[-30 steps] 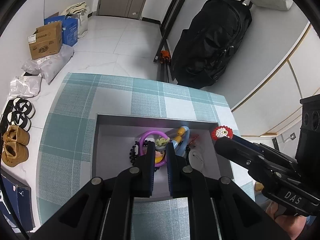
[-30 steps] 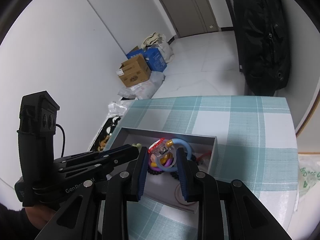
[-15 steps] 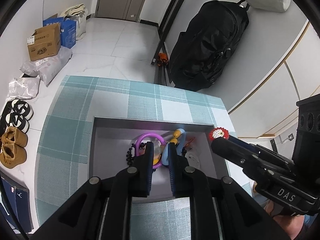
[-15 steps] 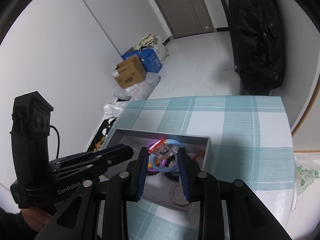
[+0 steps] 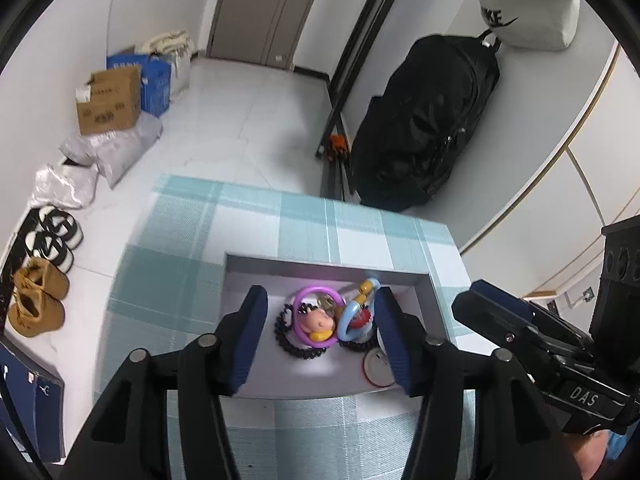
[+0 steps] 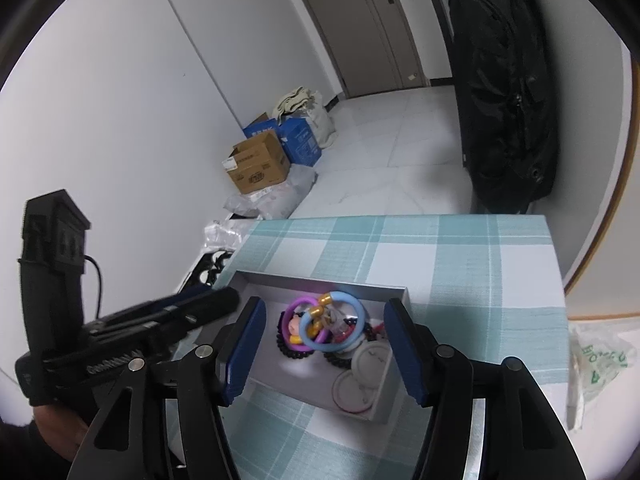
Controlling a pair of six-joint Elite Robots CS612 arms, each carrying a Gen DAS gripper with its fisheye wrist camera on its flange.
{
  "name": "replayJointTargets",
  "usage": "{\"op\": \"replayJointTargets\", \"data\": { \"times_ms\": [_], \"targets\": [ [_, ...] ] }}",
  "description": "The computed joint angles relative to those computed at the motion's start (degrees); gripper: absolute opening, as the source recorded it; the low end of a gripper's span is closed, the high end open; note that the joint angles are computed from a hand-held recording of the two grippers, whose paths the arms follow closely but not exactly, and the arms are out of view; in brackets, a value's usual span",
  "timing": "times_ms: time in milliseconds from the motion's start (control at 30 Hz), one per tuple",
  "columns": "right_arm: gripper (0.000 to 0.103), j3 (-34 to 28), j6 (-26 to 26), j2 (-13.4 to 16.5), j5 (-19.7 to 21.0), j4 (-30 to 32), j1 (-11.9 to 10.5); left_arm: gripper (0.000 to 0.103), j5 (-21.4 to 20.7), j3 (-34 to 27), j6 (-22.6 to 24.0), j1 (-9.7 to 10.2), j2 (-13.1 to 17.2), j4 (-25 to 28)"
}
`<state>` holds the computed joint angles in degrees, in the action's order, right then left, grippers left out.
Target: Organize jewelry
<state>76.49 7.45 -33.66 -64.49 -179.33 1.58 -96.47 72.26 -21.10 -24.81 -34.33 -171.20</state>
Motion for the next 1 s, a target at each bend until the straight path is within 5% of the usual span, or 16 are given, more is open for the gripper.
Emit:
{"op": "replayJointTargets", "data": {
  "times_ms": [667, 1000],
  "targets": [
    [0.098, 6.86, -1.18, -2.24, -1.55, -14.57, 0.26, 0.069, 8.08, 8.13, 2.19, -1.37, -3.86, -11.0],
    [0.103, 10.56, 0.58, -3.39, -0.69, -20.32, -0.12, 0.078, 10.16, 12.47, 3.25, -2.1, -5.66, -15.46]
  ]
}}
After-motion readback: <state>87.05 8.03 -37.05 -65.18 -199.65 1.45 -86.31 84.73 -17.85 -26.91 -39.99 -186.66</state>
